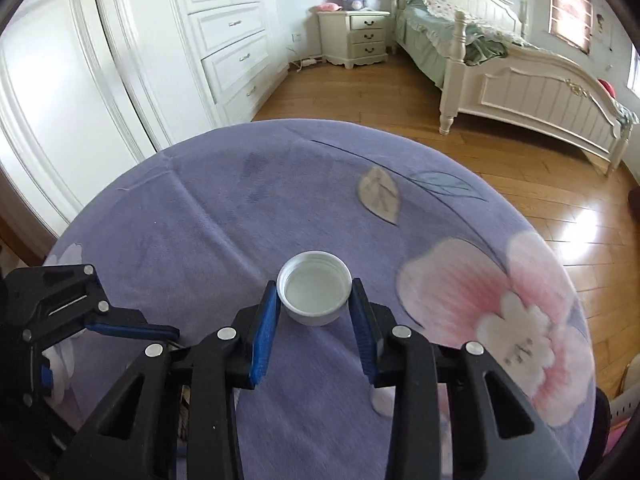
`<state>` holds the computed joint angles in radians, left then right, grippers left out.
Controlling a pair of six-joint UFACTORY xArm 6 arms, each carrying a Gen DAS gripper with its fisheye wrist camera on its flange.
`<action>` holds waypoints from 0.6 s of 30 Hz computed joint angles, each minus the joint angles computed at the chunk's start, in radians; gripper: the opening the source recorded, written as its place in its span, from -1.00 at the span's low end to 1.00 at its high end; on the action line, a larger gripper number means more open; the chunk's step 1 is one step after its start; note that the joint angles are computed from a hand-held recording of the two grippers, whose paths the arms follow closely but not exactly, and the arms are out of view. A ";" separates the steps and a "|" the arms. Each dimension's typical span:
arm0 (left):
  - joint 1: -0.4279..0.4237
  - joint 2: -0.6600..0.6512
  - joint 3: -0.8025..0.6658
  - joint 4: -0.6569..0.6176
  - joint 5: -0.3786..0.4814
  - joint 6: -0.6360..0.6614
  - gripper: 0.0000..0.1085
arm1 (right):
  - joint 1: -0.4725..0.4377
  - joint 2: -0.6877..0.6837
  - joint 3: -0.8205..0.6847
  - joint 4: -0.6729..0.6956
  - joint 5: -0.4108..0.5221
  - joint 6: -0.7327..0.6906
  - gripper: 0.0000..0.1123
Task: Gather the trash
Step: 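Grasp the small white cup with the right tool while the left tool grasps the black battery card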
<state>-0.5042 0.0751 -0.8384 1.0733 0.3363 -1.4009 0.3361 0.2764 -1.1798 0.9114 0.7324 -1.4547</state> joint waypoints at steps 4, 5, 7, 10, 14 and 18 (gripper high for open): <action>-0.014 -0.002 0.001 0.007 0.020 -0.040 0.22 | -0.096 -0.042 0.010 0.011 0.105 0.010 -0.38; -0.016 -0.006 0.005 0.013 0.019 -0.053 0.19 | -0.119 -0.054 0.015 0.019 0.126 0.006 -0.38; -0.032 -0.013 0.008 0.023 0.044 -0.082 0.16 | -0.167 -0.076 0.023 0.043 0.166 -0.002 -0.38; -0.018 -0.038 0.025 0.086 0.023 -0.186 -0.44 | -0.239 -0.120 0.060 0.089 0.211 -0.025 -0.38; -0.040 -0.038 0.023 0.070 0.051 -0.217 -0.52 | -0.323 -0.164 0.109 0.131 0.238 -0.068 -0.38; -0.094 -0.004 -0.020 -0.039 0.118 -0.084 0.10 | -0.374 -0.175 0.131 0.134 0.275 -0.065 -0.38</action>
